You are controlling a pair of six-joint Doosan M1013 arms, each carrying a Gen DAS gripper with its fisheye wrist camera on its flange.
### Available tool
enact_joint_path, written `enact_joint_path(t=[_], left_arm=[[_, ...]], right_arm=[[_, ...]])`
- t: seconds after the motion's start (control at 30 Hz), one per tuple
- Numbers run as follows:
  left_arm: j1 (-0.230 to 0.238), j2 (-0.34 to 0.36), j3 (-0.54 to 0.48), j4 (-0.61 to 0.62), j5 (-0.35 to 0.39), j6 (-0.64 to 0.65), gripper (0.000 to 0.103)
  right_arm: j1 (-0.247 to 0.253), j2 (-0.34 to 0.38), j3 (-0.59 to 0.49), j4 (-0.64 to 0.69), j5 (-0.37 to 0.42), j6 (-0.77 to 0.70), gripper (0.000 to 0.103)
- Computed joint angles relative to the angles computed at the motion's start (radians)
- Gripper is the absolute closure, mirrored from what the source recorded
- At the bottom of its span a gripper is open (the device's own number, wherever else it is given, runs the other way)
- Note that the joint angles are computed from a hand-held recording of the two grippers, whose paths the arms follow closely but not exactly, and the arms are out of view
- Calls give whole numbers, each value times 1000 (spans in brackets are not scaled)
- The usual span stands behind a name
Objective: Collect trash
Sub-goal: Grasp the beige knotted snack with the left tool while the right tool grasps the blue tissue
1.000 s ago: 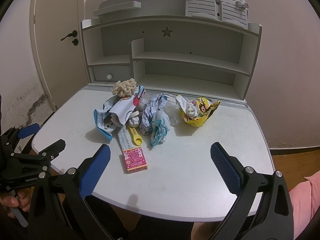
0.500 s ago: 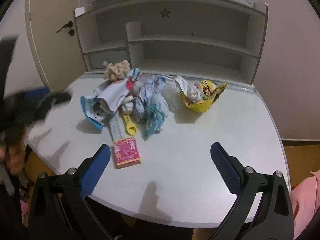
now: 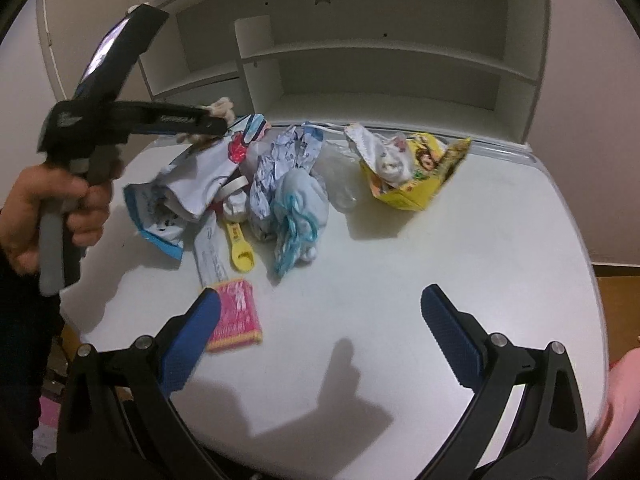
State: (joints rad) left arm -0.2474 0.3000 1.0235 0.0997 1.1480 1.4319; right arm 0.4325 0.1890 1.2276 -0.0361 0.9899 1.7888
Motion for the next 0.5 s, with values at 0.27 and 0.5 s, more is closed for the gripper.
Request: enact_joint_path(t=[0.27, 0.5], left_arm=[[4, -80, 69, 25, -107, -2, 78], [-18, -141, 109, -8, -142, 16, 78]], right_arm=[[-13, 112, -124, 28, 72, 5, 23], [-44, 125, -137, 159, 86, -13, 90]])
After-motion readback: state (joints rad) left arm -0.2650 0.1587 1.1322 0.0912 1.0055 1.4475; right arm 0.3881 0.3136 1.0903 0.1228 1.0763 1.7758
